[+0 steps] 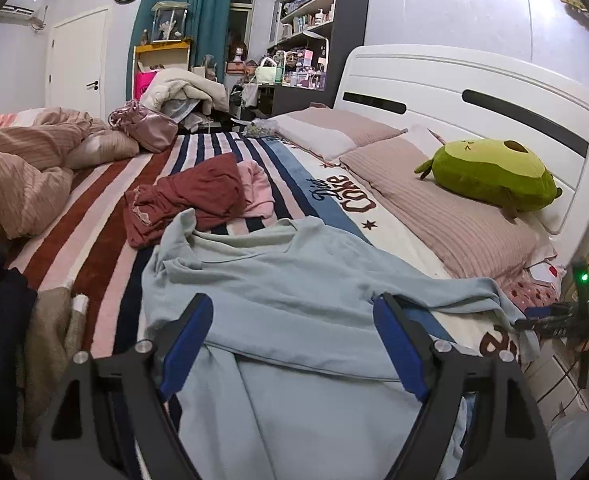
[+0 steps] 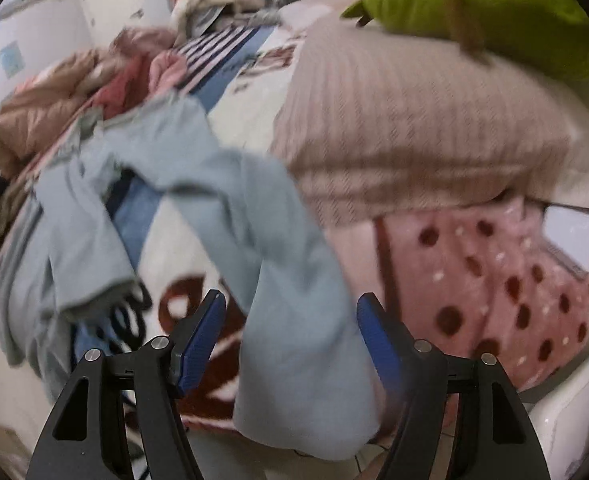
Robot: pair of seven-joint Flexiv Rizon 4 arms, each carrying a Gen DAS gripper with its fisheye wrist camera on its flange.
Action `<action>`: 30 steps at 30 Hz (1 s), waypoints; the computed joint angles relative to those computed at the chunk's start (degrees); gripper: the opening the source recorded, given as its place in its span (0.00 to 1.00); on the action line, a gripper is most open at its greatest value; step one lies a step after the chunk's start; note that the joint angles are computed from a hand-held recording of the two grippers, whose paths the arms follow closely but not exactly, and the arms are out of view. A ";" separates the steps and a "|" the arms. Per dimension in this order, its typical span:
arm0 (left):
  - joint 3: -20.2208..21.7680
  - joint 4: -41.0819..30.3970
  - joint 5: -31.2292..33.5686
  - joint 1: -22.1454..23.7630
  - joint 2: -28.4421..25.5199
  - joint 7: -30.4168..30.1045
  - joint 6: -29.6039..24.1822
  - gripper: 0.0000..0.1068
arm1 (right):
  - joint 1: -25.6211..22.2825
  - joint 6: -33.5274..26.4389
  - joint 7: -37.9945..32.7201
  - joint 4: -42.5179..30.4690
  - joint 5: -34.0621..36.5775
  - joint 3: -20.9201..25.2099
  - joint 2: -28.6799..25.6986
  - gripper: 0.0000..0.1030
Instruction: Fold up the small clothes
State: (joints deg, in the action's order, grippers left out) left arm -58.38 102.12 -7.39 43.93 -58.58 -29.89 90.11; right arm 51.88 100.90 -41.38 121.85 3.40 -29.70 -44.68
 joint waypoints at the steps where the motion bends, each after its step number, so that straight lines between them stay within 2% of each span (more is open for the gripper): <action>1: 0.17 0.10 0.01 -0.21 0.17 -0.05 -0.20 0.75 | 1.08 -0.42 0.46 -0.02 -0.79 -1.20 -0.88 0.45; 2: 0.22 0.23 0.04 -0.35 0.29 -0.03 -0.21 0.75 | 3.77 -2.56 1.54 0.12 -1.51 -4.26 -1.91 0.15; 3: 0.17 0.43 0.14 -0.40 0.33 0.07 -0.11 0.75 | 6.00 -3.79 1.74 0.53 -1.08 -6.74 -2.66 0.08; 5: -0.01 0.64 0.23 -0.51 0.35 0.10 -0.05 0.75 | 7.10 -4.23 2.33 0.97 -1.34 -8.41 -2.84 0.06; 8: -0.24 0.55 0.34 -0.75 0.25 0.07 0.16 0.75 | 12.87 -6.83 3.63 2.48 -2.09 -16.51 -4.66 0.06; 12: -0.64 0.35 0.61 -0.83 0.06 -0.14 0.60 0.75 | 18.41 -3.97 3.30 5.15 -0.28 -24.58 -6.04 0.05; 14: -0.76 0.27 0.92 -0.74 -0.05 -0.14 0.73 0.75 | 19.73 -1.88 0.80 5.91 0.28 -25.60 -5.92 0.05; 17: -0.65 0.21 1.09 -0.81 0.01 -0.41 0.69 0.75 | 17.16 0.41 -4.13 5.90 0.61 -20.39 -2.28 0.05; 23: 0.26 0.25 0.89 -1.40 0.84 -0.75 0.27 0.75 | 2.70 0.87 -10.95 4.10 -3.09 0.81 3.61 0.05; 25: 0.28 0.49 0.91 -1.34 0.93 -0.65 0.40 0.75 | 1.08 -0.48 -12.00 4.06 -3.63 3.36 3.85 0.05; 29: 0.28 0.55 0.76 -1.40 0.96 -0.75 0.41 0.75 | 0.79 -0.38 -10.76 5.18 -2.72 4.19 4.02 0.06; 30: 0.20 0.64 0.78 -1.31 0.88 -0.71 0.38 0.75 | 0.86 0.01 -10.63 5.35 -2.46 4.12 4.07 0.09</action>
State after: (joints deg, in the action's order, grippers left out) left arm -58.18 102.76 -6.61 42.62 -57.70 -30.60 90.49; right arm 52.74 100.91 -52.01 127.20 0.94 -25.58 -40.62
